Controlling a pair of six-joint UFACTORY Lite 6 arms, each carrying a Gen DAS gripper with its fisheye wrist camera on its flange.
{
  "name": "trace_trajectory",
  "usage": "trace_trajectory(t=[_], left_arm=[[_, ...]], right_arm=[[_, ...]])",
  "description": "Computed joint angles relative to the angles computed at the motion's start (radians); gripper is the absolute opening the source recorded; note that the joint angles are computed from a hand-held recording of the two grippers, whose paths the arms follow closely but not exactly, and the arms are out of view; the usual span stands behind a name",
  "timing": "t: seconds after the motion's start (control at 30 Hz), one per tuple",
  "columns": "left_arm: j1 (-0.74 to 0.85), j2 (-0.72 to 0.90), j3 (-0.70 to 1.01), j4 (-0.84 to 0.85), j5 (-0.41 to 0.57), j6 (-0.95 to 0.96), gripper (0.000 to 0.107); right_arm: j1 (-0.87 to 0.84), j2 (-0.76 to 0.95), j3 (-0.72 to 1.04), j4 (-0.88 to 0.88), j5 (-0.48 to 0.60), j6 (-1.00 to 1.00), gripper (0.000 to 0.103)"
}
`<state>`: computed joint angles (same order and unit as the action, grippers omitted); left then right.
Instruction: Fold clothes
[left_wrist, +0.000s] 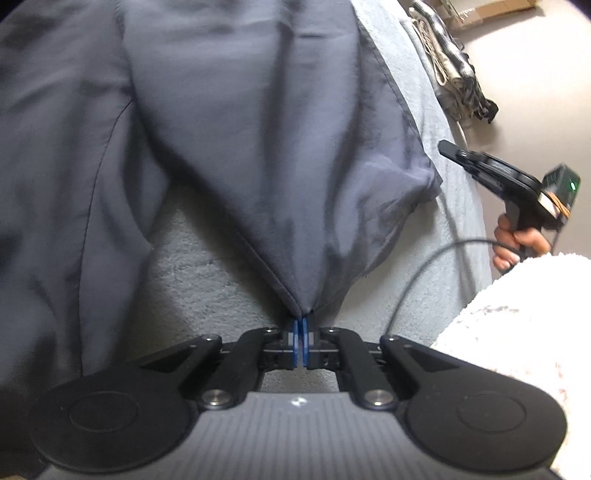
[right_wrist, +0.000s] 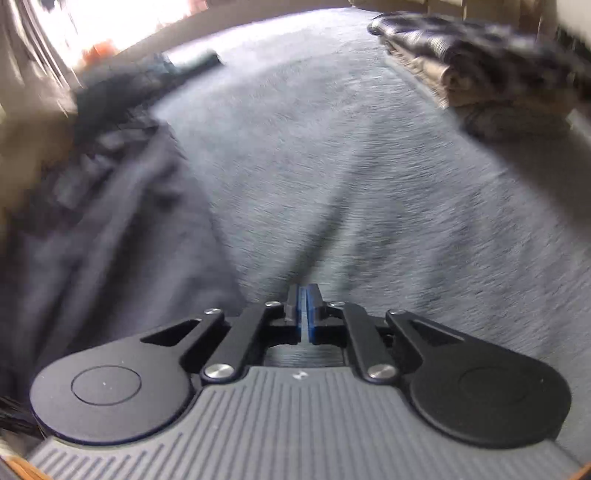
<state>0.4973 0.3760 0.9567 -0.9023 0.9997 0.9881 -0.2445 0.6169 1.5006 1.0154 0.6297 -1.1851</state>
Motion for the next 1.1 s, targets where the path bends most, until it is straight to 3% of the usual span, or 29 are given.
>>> trace_trajectory(t=[0.03, 0.1, 0.13, 0.2, 0.27, 0.37, 0.53, 0.63, 0.73, 0.83, 0.93, 1.0, 1.1], left_arm=[[0.003, 0.013, 0.008, -0.006, 0.006, -0.007, 0.003], [0.005, 0.035, 0.023, -0.018, 0.016, -0.019, 0.006], [0.009, 0.042, 0.025, -0.025, 0.022, -0.020, 0.007], [0.011, 0.048, 0.022, -0.038, 0.025, -0.023, 0.009], [0.001, 0.050, 0.018, -0.048, 0.018, -0.024, 0.009], [-0.021, 0.049, 0.017, -0.053, 0.002, -0.024, 0.009], [-0.048, 0.038, 0.019, -0.028, -0.010, -0.035, 0.009], [-0.051, 0.038, 0.018, -0.025, -0.010, -0.044, 0.009], [-0.042, 0.042, 0.015, -0.024, -0.004, -0.045, 0.009], [-0.030, 0.048, 0.017, -0.028, 0.007, -0.045, 0.009], [-0.008, 0.033, 0.011, -0.049, 0.025, -0.027, 0.018], [0.034, -0.017, -0.009, -0.065, 0.025, 0.002, 0.039], [0.117, -0.090, -0.020, -0.114, 0.043, 0.046, 0.048]], right_arm=[[-0.015, 0.014, 0.018, 0.028, 0.061, -0.002, 0.011], [-0.023, 0.014, 0.018, 0.030, 0.125, -0.004, 0.035], [-0.022, 0.013, 0.015, 0.021, 0.145, -0.005, 0.054], [-0.001, 0.015, 0.012, -0.042, 0.155, 0.026, 0.061], [0.038, 0.008, -0.015, -0.149, 0.116, 0.060, 0.061], [0.110, -0.121, -0.214, -0.210, -0.090, -0.143, 0.060], [0.122, -0.222, -0.334, -0.096, -0.319, -0.236, 0.061], [0.070, -0.268, -0.347, 0.156, -0.248, -0.474, 0.059], [0.035, -0.278, -0.345, 0.208, -0.042, -0.572, 0.059], [0.088, -0.248, -0.349, 0.170, -0.008, -0.608, 0.058], [0.185, -0.164, -0.326, 0.006, -0.142, -0.505, 0.057], [0.195, -0.136, -0.275, -0.018, -0.137, -0.442, 0.057], [0.221, -0.100, -0.090, -0.088, -0.095, -0.154, 0.057]])
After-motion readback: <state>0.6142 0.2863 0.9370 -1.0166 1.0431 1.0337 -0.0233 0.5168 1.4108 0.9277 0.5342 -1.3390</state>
